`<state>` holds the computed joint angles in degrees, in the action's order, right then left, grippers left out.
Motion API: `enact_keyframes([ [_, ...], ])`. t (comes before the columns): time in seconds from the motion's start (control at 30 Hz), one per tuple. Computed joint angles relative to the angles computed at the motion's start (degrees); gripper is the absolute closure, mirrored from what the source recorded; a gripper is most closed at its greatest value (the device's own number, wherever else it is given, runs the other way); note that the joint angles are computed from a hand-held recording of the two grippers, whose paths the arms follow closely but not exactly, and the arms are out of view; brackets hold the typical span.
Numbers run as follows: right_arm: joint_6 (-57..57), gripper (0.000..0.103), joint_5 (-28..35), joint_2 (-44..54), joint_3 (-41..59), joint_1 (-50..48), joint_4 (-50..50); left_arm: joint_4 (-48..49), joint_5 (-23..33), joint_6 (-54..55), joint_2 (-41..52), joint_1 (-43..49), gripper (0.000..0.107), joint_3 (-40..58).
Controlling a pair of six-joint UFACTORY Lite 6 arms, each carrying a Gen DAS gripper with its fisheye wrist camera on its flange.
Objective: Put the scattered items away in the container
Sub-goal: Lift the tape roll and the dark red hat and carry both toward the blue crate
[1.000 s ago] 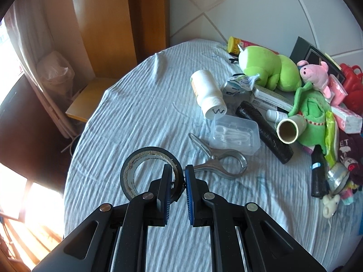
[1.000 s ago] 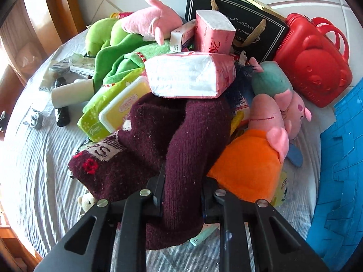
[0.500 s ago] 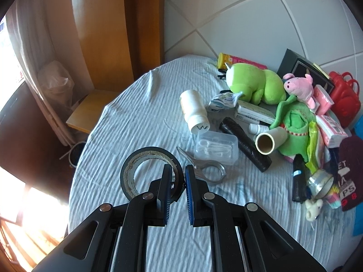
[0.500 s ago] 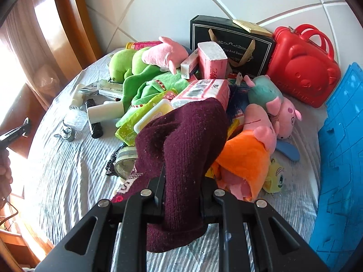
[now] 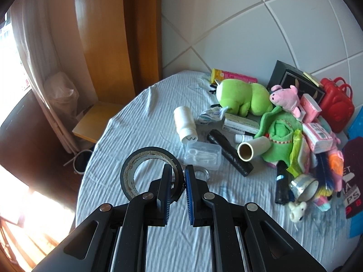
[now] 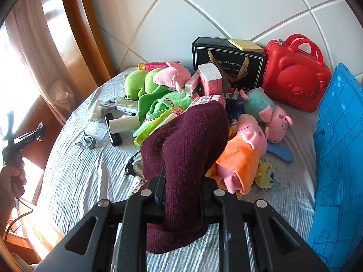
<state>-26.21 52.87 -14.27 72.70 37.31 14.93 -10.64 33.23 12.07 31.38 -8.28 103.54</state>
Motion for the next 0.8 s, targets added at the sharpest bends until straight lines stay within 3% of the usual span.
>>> enact_keyframes([
  [0.43,-20.57,0.084,14.15,1.27,10.26,-19.86,14.37,12.98,2.35,-18.02,-8.32,-9.19,0.096,-1.7],
  [0.8,-31.36,0.084,27.87,9.39,24.75,-35.91,22.87,23.72,8.85,-32.83,-9.1,-18.96,0.096,4.75],
])
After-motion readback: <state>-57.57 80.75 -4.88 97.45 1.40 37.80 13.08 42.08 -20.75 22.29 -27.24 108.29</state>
